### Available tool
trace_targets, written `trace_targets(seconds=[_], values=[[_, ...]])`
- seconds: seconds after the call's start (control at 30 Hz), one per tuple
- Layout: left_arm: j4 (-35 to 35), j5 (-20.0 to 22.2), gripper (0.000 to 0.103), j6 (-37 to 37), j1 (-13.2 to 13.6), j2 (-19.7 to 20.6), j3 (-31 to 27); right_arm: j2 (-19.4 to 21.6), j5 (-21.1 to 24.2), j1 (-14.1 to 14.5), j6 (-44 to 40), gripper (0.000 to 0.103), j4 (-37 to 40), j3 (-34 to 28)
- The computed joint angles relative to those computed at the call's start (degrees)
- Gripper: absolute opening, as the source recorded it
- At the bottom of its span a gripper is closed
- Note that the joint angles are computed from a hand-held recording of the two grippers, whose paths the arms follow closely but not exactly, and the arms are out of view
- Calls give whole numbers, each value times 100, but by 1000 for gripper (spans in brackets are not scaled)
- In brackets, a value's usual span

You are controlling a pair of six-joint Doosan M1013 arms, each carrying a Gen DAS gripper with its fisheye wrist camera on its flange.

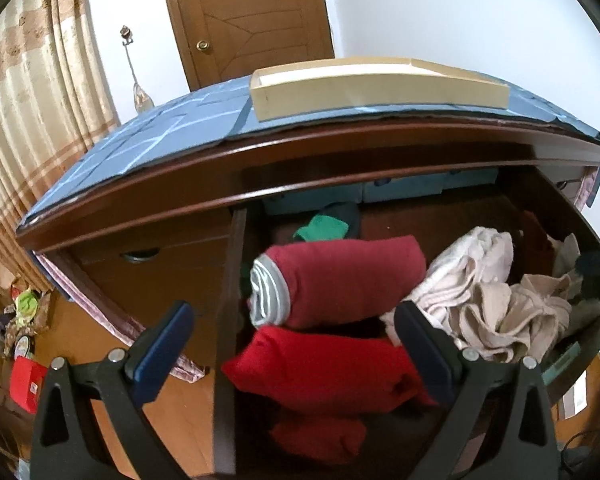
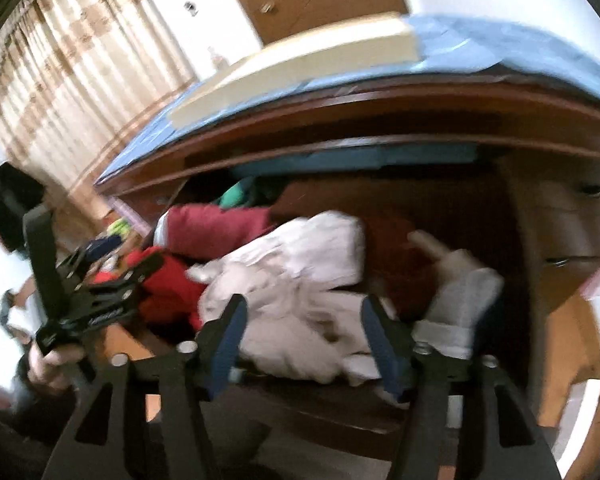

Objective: Take underwear out of drawer
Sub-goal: 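Reach into the drawer and grasp beige underwear with both tools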

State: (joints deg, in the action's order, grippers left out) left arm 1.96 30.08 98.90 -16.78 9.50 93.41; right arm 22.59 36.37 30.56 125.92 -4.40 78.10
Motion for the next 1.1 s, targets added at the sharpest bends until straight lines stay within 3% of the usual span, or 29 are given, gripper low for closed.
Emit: trace_targets(seconds=[0.07, 0.13, 0.23, 0.4, 0.57, 0.7, 0.8, 0.87, 0.97, 1.03, 1.1], values=[[75, 8, 102, -7, -3, 24, -38, 132, 258, -98, -888, 68, 908, -189], [119, 20, 102, -8, -9, 40, -61, 301, 742, -119, -1354, 69, 1110, -480], [53, 59, 102, 66, -2, 57, -85, 528, 1333, -105, -1639, 72, 959, -859], [82, 47, 102, 103, 14, 64, -100, 965, 2460, -271, -2330, 74, 1686, -1404], [2, 94, 102, 77, 30, 110, -153, 1230, 2878, -339, -2255, 80, 1928, -1698], [-33, 99, 102, 170, 16, 116, -159, 1335, 2852, -331, -2108, 83, 1968, -1768], [-146, 118, 102, 269, 10, 131, -186, 1314, 2760, -260, -2124, 76, 1764, -1723], [-191, 135, 102, 327, -1, 144, -210, 1193, 2533, -209, -2234, 51, 1694, -1543], [-351, 144, 102, 523, -33, 168, -255, 926, 2122, -271, -2251, 27, 2018, -1169], [-454, 142, 102, 678, -68, 192, -292, 694, 1652, -314, -2110, 14, 2175, -809], [-505, 174, 102, 819, -112, 220, -334, 441, 1108, -338, -2016, 13, 2293, -432]])
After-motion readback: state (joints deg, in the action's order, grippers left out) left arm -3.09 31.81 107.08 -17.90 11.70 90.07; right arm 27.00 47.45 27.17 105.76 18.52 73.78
